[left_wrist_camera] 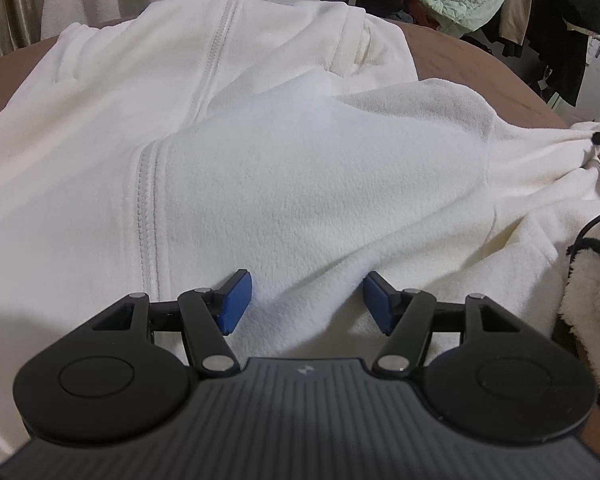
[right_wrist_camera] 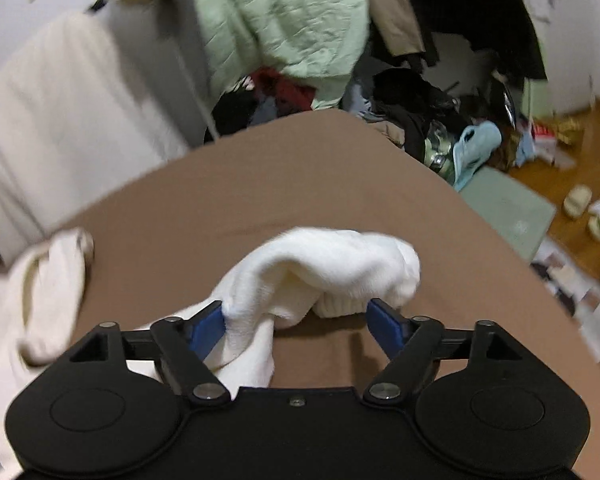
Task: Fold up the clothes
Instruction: 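Lay the sleeve cuff on the bed and open the right gripper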
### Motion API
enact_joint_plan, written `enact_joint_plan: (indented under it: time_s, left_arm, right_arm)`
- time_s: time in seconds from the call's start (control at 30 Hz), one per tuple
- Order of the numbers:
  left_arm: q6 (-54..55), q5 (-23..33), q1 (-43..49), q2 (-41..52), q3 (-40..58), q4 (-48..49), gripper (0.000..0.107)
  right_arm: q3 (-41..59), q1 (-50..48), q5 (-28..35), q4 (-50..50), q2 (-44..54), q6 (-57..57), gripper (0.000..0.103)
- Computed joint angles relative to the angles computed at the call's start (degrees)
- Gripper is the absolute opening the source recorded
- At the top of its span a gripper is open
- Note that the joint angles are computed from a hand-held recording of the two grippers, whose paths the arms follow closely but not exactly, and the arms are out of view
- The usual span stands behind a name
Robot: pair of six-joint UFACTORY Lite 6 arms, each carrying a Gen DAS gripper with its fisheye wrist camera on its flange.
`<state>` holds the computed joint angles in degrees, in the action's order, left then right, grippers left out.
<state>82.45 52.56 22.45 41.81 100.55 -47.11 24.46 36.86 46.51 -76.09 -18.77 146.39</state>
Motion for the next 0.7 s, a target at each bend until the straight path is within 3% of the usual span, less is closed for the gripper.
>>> enact_joint_plan:
  time_s: [0.1, 0.23, 0.3, 0.4, 0.47, 0.6, 0.7]
  left_arm:
    - [-0.1, -0.18, -0.14, 0.09, 0.01, -0.03, 0.062]
    - [0.59, -1.32, -0.49, -0.62, -1.19, -0.27, 0.062]
    - [0.75, -1.37, -0.41, -0.71, -1.21, -0.29, 0.062]
    - [0.91, -1.25, -0.17, -0.74, -1.09, -0.29, 0.062]
    - [1.03, -1.06, 0.13, -0.6, -0.92, -0.4, 0.062]
    - [1.84, -1.21, 0.47, -0.7, -1.48, -1.02, 0.062]
    - [1.77, -1.21, 0.48, -0.54, -1.59, -1.58, 0.064]
  right_arm:
    - [1.4, -0.69, 1.34, -6.79, 5.18, 8.11, 0.082]
    - [15.61, 0.31, 9.28, -6.49, 22.22, -7.75, 0.082]
    - [20.4, -0.41, 8.97, -9.47, 25.47, -13.57, 0.082]
    - [19.65, -2.23, 3.3, -14.75, 21.8, -10.16, 0.082]
    - [15.93, -1.4, 3.39, -14.88, 17.09, -3.34, 0.082]
    - [6.74, 5.7, 10.68, -2.96, 7.65, 8.66, 0.083]
    - [-2.62, 8.89, 7.74, -0.69, 2.25, 22.41, 0.083]
